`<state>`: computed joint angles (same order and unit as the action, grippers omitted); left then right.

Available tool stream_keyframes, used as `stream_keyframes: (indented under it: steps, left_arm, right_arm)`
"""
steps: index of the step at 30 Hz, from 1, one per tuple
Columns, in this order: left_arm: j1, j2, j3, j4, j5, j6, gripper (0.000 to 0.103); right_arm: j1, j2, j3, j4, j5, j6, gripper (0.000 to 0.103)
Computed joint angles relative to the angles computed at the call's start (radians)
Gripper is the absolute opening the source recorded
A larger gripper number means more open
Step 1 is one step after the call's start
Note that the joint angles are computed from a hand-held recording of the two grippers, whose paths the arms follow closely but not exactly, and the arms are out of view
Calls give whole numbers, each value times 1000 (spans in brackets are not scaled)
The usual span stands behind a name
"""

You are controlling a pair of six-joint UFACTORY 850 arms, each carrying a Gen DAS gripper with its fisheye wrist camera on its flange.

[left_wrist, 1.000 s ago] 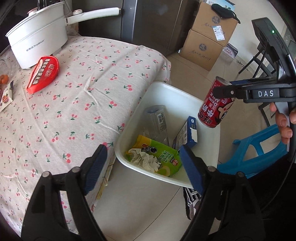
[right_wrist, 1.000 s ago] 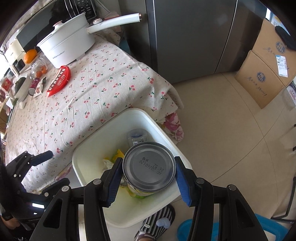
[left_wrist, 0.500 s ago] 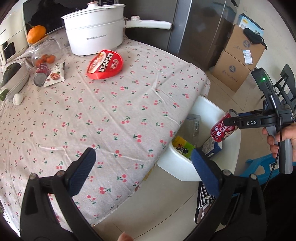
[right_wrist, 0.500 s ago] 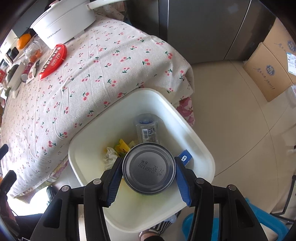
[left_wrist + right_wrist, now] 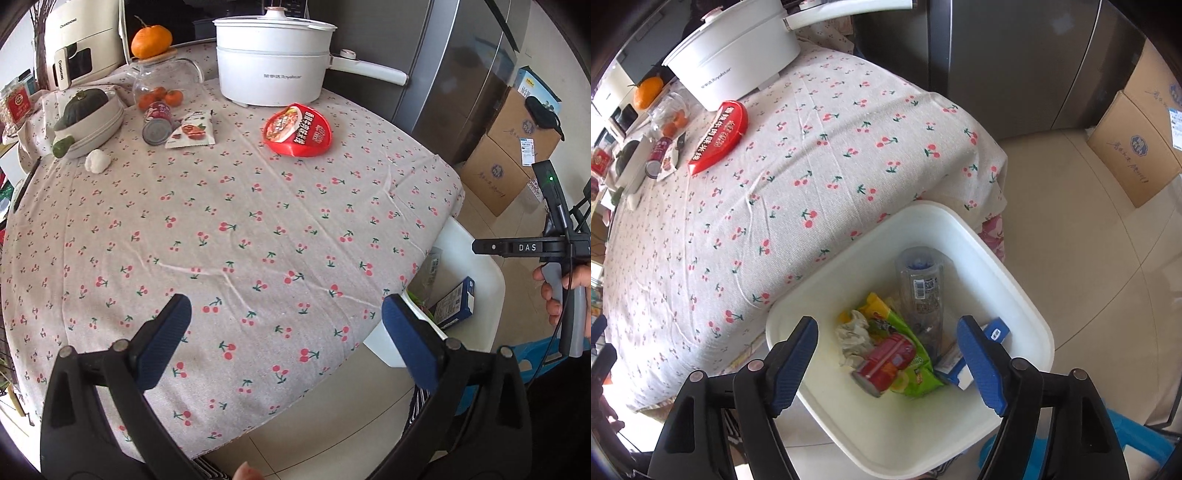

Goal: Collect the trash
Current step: 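Grasp the pecan snack bag with the left gripper while the right gripper grasps the red noodle lid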

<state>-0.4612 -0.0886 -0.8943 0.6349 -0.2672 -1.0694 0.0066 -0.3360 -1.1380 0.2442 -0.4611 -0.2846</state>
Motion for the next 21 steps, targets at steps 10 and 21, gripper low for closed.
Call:
stream_keyframes:
  steps: [10, 21]
  left_arm:
    - [122, -11, -1, 139, 25, -89, 102]
    - [260, -256, -248, -200, 88, 361, 102]
  right_arm:
    - [83, -27, -70, 171, 49, -239, 85]
    - [146, -270, -401, 384, -45, -430, 86]
